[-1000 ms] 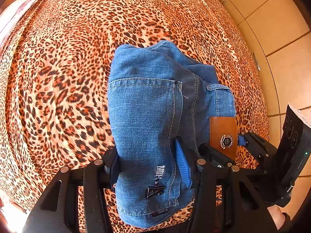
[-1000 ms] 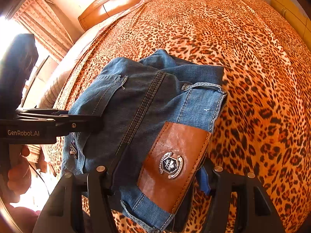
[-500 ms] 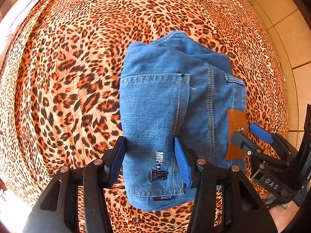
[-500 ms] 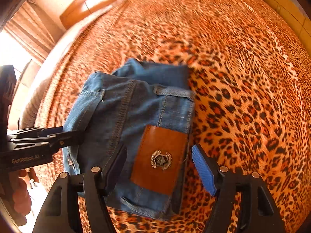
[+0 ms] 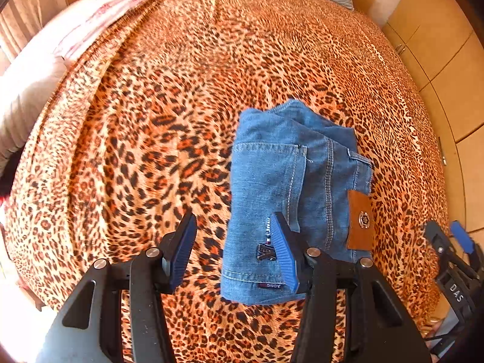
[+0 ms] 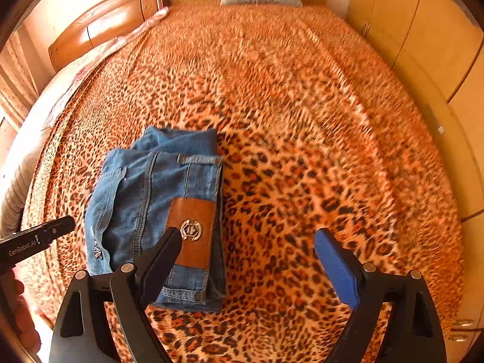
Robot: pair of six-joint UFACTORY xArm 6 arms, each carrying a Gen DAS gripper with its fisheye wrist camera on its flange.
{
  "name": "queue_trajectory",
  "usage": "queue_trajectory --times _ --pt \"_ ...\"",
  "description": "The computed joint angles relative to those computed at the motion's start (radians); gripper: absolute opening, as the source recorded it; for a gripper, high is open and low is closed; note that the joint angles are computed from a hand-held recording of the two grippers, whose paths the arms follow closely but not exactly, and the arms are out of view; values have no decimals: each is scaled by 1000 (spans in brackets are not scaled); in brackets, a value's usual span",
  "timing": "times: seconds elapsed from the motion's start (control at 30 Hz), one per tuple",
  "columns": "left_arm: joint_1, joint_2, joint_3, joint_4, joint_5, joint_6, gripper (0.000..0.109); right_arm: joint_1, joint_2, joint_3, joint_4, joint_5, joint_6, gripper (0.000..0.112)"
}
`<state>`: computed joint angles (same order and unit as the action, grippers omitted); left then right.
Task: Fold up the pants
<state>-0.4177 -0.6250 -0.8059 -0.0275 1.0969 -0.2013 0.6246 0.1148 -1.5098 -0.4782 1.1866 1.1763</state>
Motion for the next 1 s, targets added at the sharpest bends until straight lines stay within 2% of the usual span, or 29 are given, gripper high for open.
queue_trajectory --times 0.03,0.07,0.1,0.13,0.17,0.2,0.27,0.33,0.4,0.47,0.6,0.7,0.77,0.87,1.0 --pt "-12 -30 17 48 -23 -27 49 33 10 -40 -65 68 2 100" --pt "-25 -56 32 93 -36 -52 49 52 12 -55 -89 110 0 103" --pt "-38 -77 41 128 -32 -76 49 51 10 -50 -71 112 2 103" --pt "-40 -84 40 139 -24 -83 49 32 -5 -22 -11 74 -12 103" --pt "-41 -95 42 137 -13 -90 49 23 -20 0 24 37 -21 102" --pt "-36 -104 42 123 -1 -93 49 31 -30 5 18 41 -20 102" --pt "-18 -112 39 61 21 -84 54 86 -30 -28 -85 124 23 103" --pt "1 -118 35 -9 55 -62 56 146 -57 -28 -199 160 83 103" --pt "1 -144 51 -26 62 -62 56 167 -91 -9 -219 146 108 103" --pt "-28 -191 79 8 50 -96 56 155 -116 11 -155 106 84 103" --pt "-29 -268 122 -35 30 -96 56 201 -175 59 -207 110 160 103" --pt "-35 -311 151 -55 27 -119 56 204 -219 112 -182 45 165 103" --pt "-72 -312 146 -1 49 -144 56 232 -214 107 -209 88 177 103" --pt "-180 -336 161 185 60 -250 56 269 -196 91 -240 164 177 103" --pt "-216 -338 156 229 84 -306 56 262 -221 142 -192 147 199 103"
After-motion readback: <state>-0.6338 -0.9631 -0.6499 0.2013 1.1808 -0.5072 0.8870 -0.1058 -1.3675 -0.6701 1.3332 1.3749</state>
